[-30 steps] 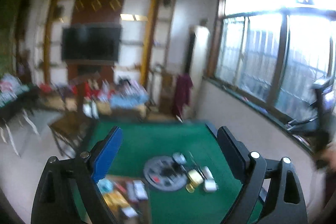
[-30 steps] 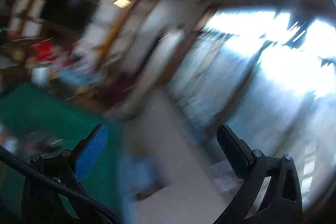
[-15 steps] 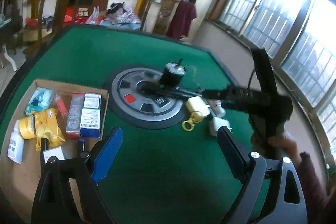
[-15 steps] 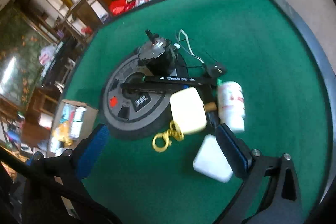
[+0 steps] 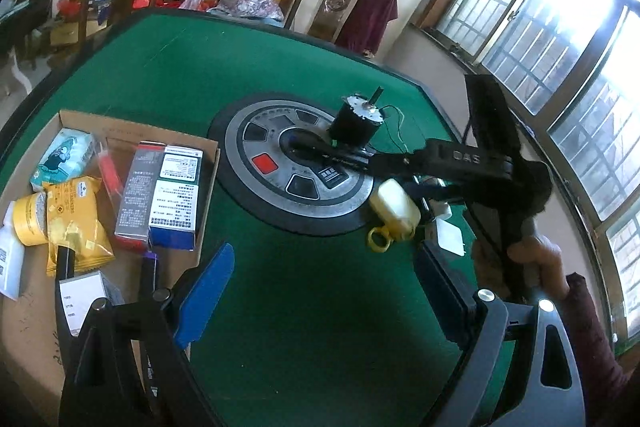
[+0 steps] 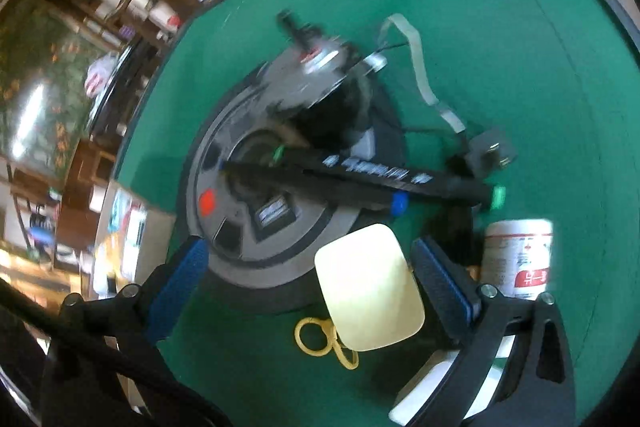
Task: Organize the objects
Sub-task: 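Grasp the cream box with gold keyring using left tool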
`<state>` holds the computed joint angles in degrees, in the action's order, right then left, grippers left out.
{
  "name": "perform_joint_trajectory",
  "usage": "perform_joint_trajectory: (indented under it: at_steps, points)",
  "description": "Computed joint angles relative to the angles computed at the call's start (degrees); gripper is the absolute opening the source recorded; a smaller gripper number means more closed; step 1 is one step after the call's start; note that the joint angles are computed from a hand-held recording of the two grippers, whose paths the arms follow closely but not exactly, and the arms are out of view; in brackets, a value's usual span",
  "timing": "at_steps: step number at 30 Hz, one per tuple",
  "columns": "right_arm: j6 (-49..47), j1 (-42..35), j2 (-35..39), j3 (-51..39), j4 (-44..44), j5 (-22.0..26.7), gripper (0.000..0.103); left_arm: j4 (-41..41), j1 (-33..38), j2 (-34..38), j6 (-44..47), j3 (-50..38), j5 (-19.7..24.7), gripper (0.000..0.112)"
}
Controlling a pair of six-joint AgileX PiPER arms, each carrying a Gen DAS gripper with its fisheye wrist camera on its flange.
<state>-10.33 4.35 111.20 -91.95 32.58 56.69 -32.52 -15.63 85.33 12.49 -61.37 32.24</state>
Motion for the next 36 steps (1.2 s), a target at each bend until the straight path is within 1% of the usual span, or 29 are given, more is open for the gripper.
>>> perform_joint_trajectory:
  at_steps: [1,2,4,6,7,9,13,17,19,21,24,27,31,34,36]
  points:
    - [-1.5,-0.1,-0.3,0.8,2.6,1.2,0.102,-0.2,0.0,0.2,0.3,0.0,-0.2,0.088]
    - [-2.9,0.1,-1.1,1.9,4.2,1.3,0.102,0.2,-0.3,0.7,-0.2,-0.2,-0.6,0.088]
    - [-6.9,-0.3,-1.5,4.4,11.4,4.2,0.102,1.0,-0.8,1.2,-0.8,-0.3,-0.9,0.088]
    - [-11.1,-1.4,-1.3,7.8,20.0,8.6,0.102,1.7,-1.6,1.7,-1.5,-0.2,-0.9,0.088]
    - [-11.9,-1.5,-1.6,9.2,21.8,9.1,0.102,1.9,-2.2,1.9,-1.5,0.0,-0.8,0.088]
    - [-16.4,-3.3,-5.5,15.5,27.0,7.0,0.102,2.8,-3.7,2.8,-1.8,-0.1,-0.8,0.088]
    - [-23.4,-10.0,-18.6,28.4,31.2,-1.4,0.102,7.5,-8.3,5.1,-2.7,-1.8,-1.2,0.088]
    - [-28.8,-16.3,-24.9,35.6,33.5,-7.1,0.102,18.4,-15.1,9.2,-4.4,-7.2,-1.9,0.088]
    - [-32.1,-20.5,-24.9,37.6,36.5,-6.2,0.102,18.5,-16.2,11.4,-2.0,-10.1,-1.4,0.088]
    - [-33.1,-23.2,-23.3,38.0,37.9,-4.7,0.102,16.0,-16.5,14.9,2.1,-13.7,-1.3,0.088]
    - [-32.1,-26.3,-22.4,36.8,36.9,-2.2,0.102,10.2,-15.3,21.7,7.0,-21.2,3.8,0.087]
    - [-32.2,-26.4,-22.8,37.2,36.5,-3.2,0.102,7.7,-13.9,26.5,8.1,-26.8,10.2,0.087]
    - [-31.3,-25.3,-23.1,37.3,34.5,-4.0,0.102,-0.9,-11.4,26.5,17.4,-26.4,17.1,0.087]
    - [-31.1,-23.4,-22.4,37.3,33.7,-5.0,0.102,-1.6,-11.7,24.3,19.9,-23.5,18.6,0.087]
    - [-30.5,-22.3,-22.2,37.1,32.3,-6.4,0.102,-2.6,-11.8,22.5,21.7,-20.6,18.4,0.087]
